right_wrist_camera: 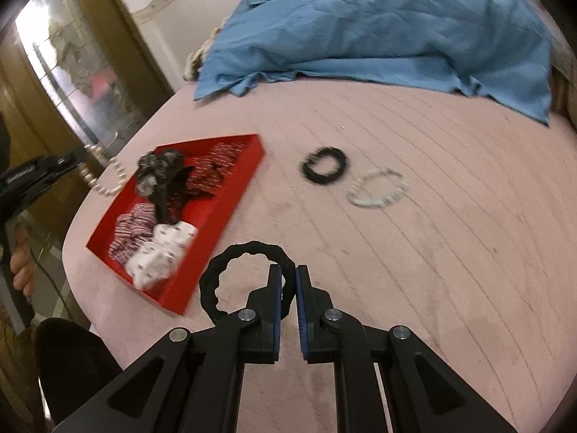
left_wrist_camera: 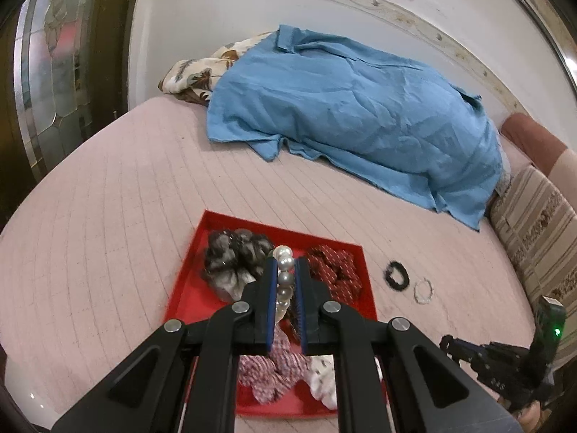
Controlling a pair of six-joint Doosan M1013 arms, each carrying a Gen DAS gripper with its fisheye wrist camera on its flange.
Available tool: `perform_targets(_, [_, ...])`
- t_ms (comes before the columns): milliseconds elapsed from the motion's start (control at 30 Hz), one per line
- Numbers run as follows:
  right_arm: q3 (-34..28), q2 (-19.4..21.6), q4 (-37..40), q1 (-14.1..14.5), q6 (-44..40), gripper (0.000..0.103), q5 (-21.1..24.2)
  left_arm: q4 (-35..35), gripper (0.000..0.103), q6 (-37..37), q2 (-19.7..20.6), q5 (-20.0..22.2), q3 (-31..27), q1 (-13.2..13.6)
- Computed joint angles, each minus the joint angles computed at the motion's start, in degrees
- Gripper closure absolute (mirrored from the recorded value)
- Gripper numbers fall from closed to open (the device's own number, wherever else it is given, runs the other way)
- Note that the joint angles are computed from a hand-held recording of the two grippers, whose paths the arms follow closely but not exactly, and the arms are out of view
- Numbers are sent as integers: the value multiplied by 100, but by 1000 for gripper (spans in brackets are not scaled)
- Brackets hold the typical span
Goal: Organize jewelry
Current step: 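Carry pearl bracelet and black hair tie into the red tray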
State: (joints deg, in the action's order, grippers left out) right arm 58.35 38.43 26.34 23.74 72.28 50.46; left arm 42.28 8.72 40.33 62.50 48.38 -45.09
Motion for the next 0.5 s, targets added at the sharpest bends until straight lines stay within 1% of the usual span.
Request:
perform_targets(133, [-336, 123, -74, 132, -87, 94, 148, -63, 94, -233, -90, -220, 279, 110])
perform_targets(233, [-770, 331, -175, 243, -44, 94, 393, -197, 94, -410, -149, -390, 502, 186])
perform_targets(333, [-1231, 571, -232, 327, 58, 94, 666, -330, 94, -350, -137, -270, 569, 240])
perform_targets(400, [-1659, 793, -305, 402, 144, 94, 884, -356, 94, -293, -121, -162, 574, 264])
perform_targets(500, [-2349, 1141, -493, 530, 270, 94, 1183, -383, 94, -327, -139, -186, 642, 298])
